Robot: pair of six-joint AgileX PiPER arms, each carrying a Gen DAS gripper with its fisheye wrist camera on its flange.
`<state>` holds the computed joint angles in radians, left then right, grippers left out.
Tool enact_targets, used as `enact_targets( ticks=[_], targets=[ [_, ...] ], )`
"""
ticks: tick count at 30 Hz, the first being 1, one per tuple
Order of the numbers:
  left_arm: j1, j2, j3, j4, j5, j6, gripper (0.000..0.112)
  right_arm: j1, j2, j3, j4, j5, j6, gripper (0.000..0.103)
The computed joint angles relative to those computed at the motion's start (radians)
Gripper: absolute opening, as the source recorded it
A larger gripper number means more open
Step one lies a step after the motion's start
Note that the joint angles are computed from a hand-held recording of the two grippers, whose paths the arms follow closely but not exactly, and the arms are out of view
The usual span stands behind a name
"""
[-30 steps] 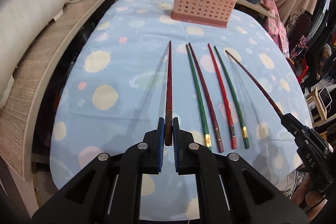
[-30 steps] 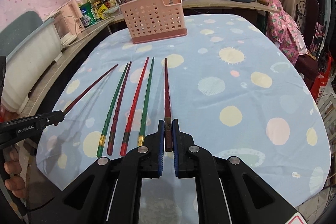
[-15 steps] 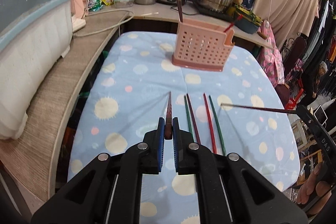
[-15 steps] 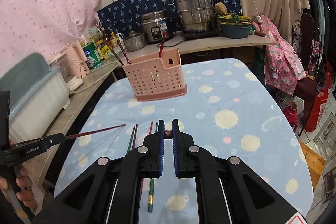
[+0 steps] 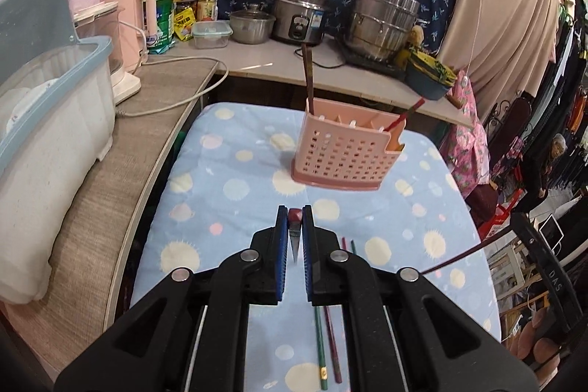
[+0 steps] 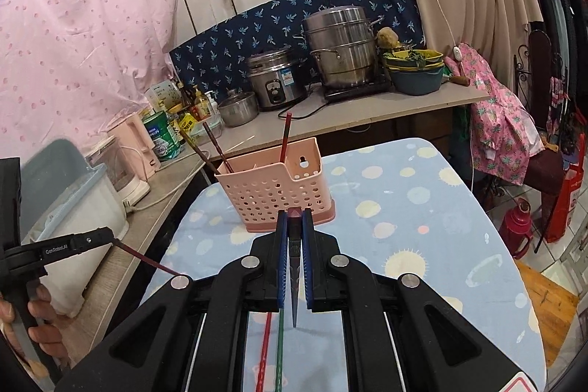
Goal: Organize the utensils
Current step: 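Lift both dark red chopsticks and lower them into the pink basket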
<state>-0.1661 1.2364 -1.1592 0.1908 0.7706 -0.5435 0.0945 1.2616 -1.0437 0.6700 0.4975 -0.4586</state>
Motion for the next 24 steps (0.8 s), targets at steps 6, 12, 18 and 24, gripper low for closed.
enact_targets(
  ticks=[6, 12, 18, 24],
  targets=[
    [0.042, 0.067, -0.137, -0.049, 0.017, 0.067, 0.007, -0.013, 0.056, -0.098, 0.029, 0.026, 0.007, 0.007],
    [0.071, 0.145, -0.328, -0.086, 0.04, 0.109, 0.007, -0.026, 0.136, -0.266, 0.084, 0.066, 0.012, 0.007],
    [0.068, 0.286, -0.61, -0.029, 0.072, 0.08, 0.007, -0.024, 0.286, -0.535, 0.115, 0.114, 0.07, 0.007],
    [0.064, 0.47, -0.917, 0.021, 0.125, 0.072, 0.007, 0.012, 0.473, -0.857, -0.022, 0.138, 0.253, 0.007]
  ],
)
